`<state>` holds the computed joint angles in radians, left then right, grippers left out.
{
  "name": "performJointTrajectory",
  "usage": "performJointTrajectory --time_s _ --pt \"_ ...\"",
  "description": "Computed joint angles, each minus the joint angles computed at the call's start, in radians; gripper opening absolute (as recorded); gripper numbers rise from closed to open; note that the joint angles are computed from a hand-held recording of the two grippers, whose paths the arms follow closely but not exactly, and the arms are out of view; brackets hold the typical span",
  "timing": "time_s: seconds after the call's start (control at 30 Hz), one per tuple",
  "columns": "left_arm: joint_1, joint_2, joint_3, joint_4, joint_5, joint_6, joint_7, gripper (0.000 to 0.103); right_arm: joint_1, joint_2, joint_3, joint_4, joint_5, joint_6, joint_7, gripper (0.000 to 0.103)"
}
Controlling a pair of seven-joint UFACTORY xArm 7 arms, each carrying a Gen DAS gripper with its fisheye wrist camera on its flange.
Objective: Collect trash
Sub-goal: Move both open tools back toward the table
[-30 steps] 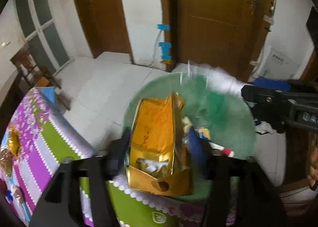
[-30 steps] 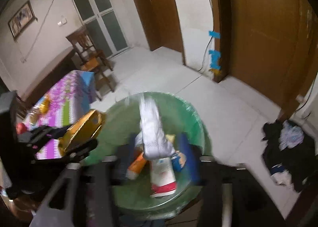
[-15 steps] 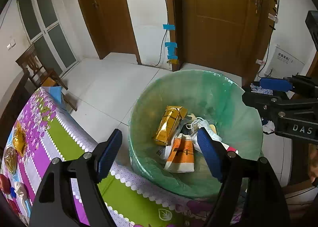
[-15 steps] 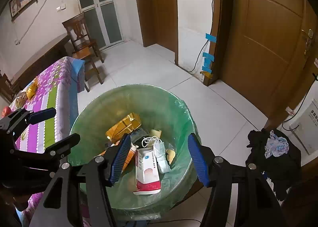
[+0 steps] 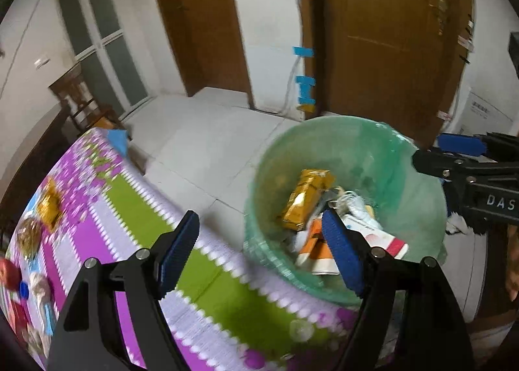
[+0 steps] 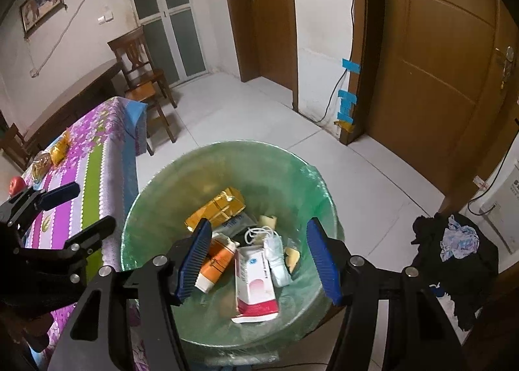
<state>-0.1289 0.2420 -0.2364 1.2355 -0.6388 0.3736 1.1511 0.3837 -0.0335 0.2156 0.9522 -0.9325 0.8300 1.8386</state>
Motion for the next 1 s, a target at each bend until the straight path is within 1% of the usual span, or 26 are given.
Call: performJointTrajectory --time_s 0.1,0.23,0.33,0.37,0.43,0.5,0.63,0.7,0.8,0.83,0.87,0.9,0.93,1.0 --pt "0.017 0.000 0.008 -0.006 -0.021 -0.032 -0.006 0.075 0.014 0.028 0.010 0.031 -0.065 0.019 0.045 0.062" --pt "0.047 0.008 0.028 0.002 -0.027 -0.047 -0.060 0.075 0.054 0.079 0.013 0.095 -0.153 0.069 0.088 0.064" --pt "0.081 0.001 0.027 0.000 -0.054 -0.060 -0.062 0.075 0.088 0.132 0.003 0.157 -0.199 0.085 0.093 0.065" --pt "0.099 -0.003 0.029 0.004 -0.071 -0.051 -0.058 0.075 0.101 0.149 -0.003 0.176 -0.209 0.086 0.091 0.068" --pt "0.124 -0.013 0.036 0.013 -0.099 -0.032 -0.047 0.075 0.123 0.193 -0.015 0.223 -0.226 0.078 0.077 0.068" --pt "0.146 -0.025 0.041 0.012 -0.140 -0.023 -0.013 0.075 0.144 0.239 -0.032 0.275 -0.226 0.059 0.053 0.068" --pt "0.193 -0.046 0.072 0.022 -0.227 0.008 0.060 0.077 0.186 0.323 -0.069 0.377 -0.219 0.017 0.008 0.068" --pt "0.210 -0.050 0.094 0.027 -0.252 0.020 0.092 0.078 0.209 0.362 -0.089 0.429 -0.214 0.000 -0.017 0.068" --pt "0.246 -0.042 0.128 0.046 -0.279 0.030 0.151 0.078 0.240 0.439 -0.113 0.537 -0.193 -0.032 -0.088 0.068" --pt "0.260 -0.036 0.135 0.056 -0.283 0.046 0.168 0.078 0.250 0.460 -0.122 0.567 -0.185 -0.041 -0.111 0.068" --pt "0.288 -0.025 0.148 0.079 -0.286 0.093 0.196 0.078 0.259 0.489 -0.128 0.608 -0.173 -0.050 -0.143 0.068" --pt "0.303 -0.018 0.155 0.093 -0.288 0.122 0.209 0.078 0.266 0.517 -0.134 0.648 -0.160 -0.060 -0.176 0.068" --pt "0.332 -0.002 0.166 0.122 -0.291 0.170 0.241 0.078 0.275 0.559 -0.135 0.710 -0.142 -0.067 -0.223 0.068" --pt "0.372 0.027 0.175 0.164 -0.306 0.204 0.305 0.078 0.292 0.626 -0.140 0.808 -0.108 -0.078 -0.302 0.068"
